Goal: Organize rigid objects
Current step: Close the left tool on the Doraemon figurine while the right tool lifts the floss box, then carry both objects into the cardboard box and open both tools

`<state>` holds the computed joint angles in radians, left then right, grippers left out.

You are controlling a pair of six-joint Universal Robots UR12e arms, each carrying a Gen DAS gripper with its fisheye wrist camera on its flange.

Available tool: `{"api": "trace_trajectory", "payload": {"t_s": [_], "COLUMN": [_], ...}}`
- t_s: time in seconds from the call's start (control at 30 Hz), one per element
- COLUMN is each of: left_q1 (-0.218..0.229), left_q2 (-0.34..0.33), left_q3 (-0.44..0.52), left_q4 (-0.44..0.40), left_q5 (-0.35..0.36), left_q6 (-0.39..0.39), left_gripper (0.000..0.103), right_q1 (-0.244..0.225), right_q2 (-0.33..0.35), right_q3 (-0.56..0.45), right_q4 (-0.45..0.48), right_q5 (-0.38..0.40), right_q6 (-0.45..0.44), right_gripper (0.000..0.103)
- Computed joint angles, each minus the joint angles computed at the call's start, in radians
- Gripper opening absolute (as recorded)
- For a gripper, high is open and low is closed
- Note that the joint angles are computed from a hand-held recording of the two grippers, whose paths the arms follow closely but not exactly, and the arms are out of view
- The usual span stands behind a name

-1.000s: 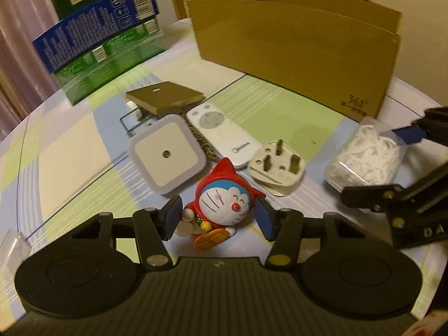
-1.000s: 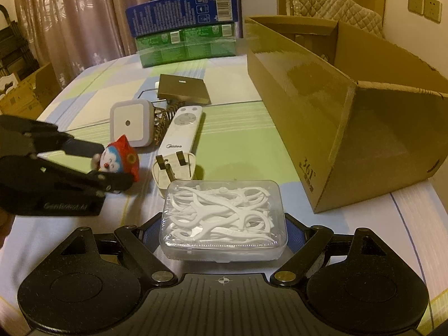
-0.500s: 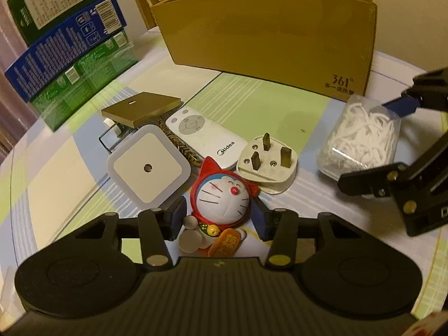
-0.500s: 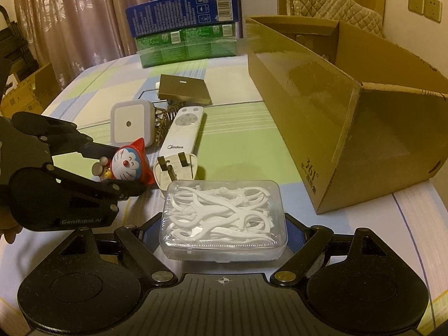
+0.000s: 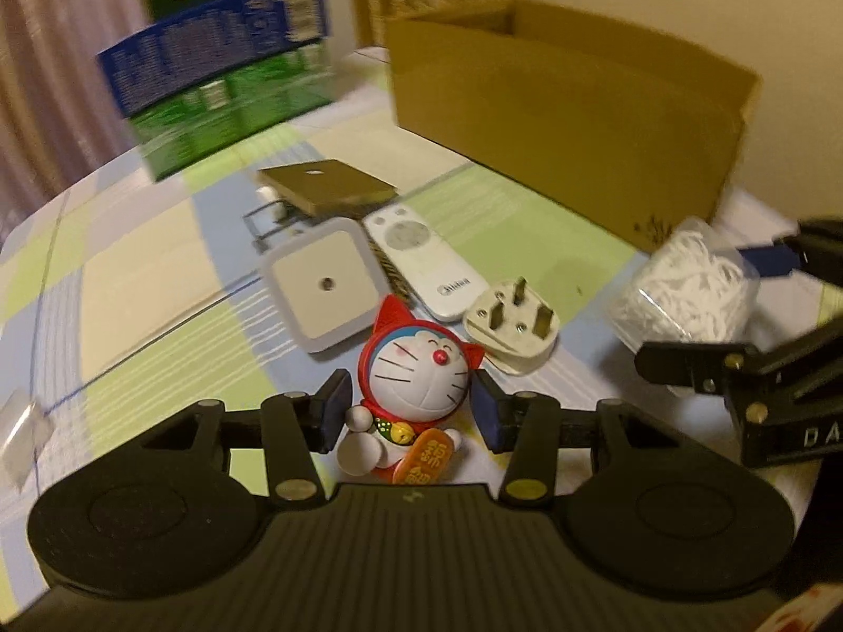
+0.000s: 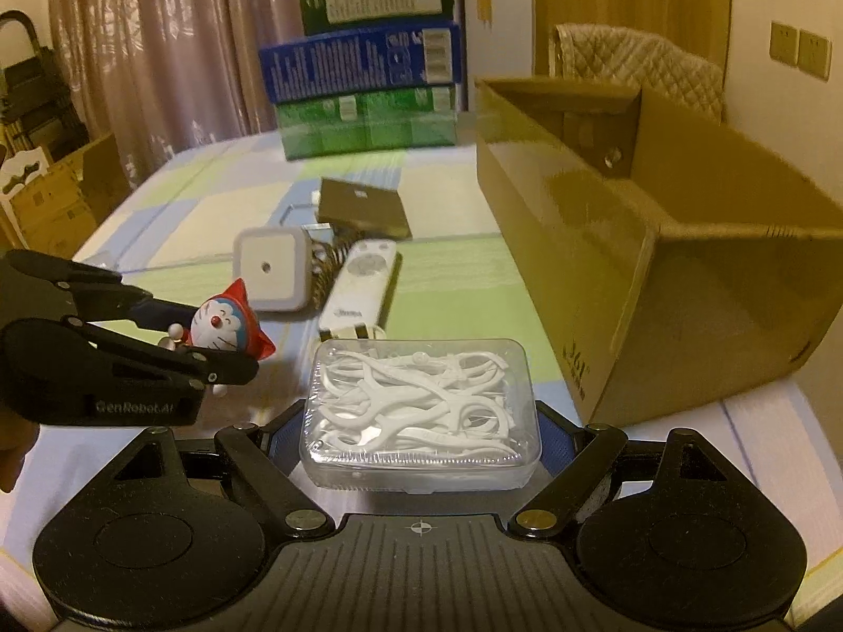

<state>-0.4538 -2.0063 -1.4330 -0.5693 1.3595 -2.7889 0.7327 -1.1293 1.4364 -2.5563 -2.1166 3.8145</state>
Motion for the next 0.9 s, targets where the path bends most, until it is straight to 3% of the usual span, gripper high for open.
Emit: {"api": "trace_trajectory", "payload": {"t_s": [0.13, 0.3, 0.67, 0.9], "left_q1": [0.001, -0.011, -0.082, -0.130], "left_q2": [0.029, 0.047, -0.019, -0.107], "left_q3": [-0.006, 0.018, 0.183, 0.313], "left_q4": [0.013, 0.034, 0.043, -0.019], "left_q5": [0.018, 0.038, -0.056, -0.081], "left_q6": [-0.110, -0.176, -0.227, -0.203], "left_gripper": [0.044, 0.044, 0.044, 0.044], "right_q1": [0.010, -0.001, -0.089, -0.155], "right_q2": [-0.006, -0.042, -0.153, -0.211], "right_q3": [-0.010, -0.007, 0.037, 0.122], "right_q4": [-0.052, -0.104, -0.049, 0.007], "right_q5": [-0.054, -0.062, -0.119, -0.069], "right_q6": [-0.045, -0.066, -0.103, -0.089], "right_gripper": [0.082, 0.082, 0.082, 0.082]}}
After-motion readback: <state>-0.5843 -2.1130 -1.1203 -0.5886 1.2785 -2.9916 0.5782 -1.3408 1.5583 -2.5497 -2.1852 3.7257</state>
